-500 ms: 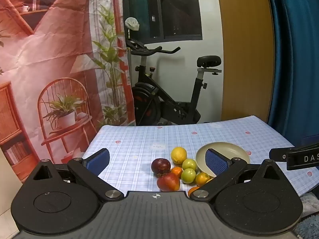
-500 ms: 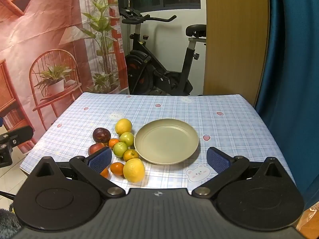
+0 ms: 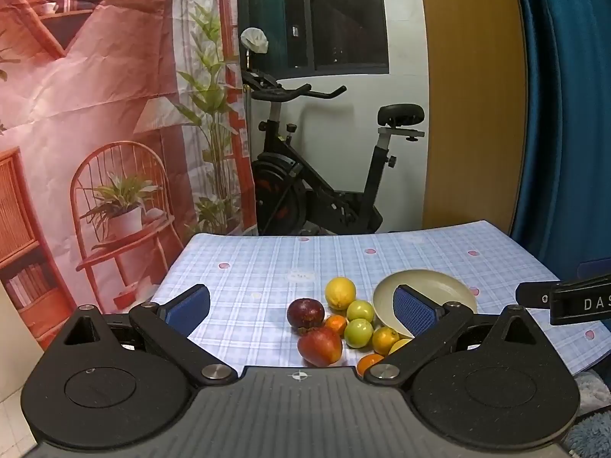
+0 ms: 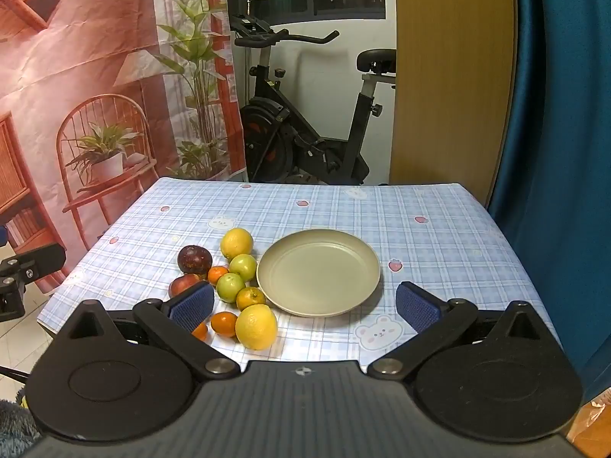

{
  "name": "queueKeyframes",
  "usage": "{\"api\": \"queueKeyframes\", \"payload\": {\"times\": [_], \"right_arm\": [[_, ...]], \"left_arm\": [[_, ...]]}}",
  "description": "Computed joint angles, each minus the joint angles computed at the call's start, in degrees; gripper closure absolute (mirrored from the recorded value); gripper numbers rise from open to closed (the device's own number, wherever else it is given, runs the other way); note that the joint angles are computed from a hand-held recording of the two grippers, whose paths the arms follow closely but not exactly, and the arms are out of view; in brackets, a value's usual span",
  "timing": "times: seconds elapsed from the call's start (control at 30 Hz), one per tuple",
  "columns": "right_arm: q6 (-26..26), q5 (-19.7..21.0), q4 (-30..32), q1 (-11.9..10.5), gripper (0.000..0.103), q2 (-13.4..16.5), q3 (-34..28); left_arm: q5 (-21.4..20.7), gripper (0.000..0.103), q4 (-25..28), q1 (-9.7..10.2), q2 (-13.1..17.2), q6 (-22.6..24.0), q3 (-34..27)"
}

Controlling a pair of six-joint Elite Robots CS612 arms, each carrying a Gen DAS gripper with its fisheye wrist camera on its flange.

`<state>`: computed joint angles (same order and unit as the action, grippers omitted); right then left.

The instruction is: Organize fruits

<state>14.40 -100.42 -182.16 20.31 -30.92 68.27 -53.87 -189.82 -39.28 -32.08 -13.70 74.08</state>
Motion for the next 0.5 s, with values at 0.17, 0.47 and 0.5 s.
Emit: {"api": "queueKeyframes", "payload": {"times": [0.17,0.47,0.5], "right_arm": [[-0.1,-0.4,0.1,0.3,0.0,0.1,-0.3],[-0.2,-0.3,0.0,0.3,0.0,0.1,-0.2],[-0.1,-0.3,0.0,0.3,0.0,0.1,-0.2]], "left_arm": [[-0.4,0.0,0.6,0.13,-0.1,-0.5,0.0],[-0.3,0.0,0.8,0.17,-0.1,-0.8,-0.1],[-0.3,0.0,0.8,0.18,-0.1,-0.9,-0.1]]}}
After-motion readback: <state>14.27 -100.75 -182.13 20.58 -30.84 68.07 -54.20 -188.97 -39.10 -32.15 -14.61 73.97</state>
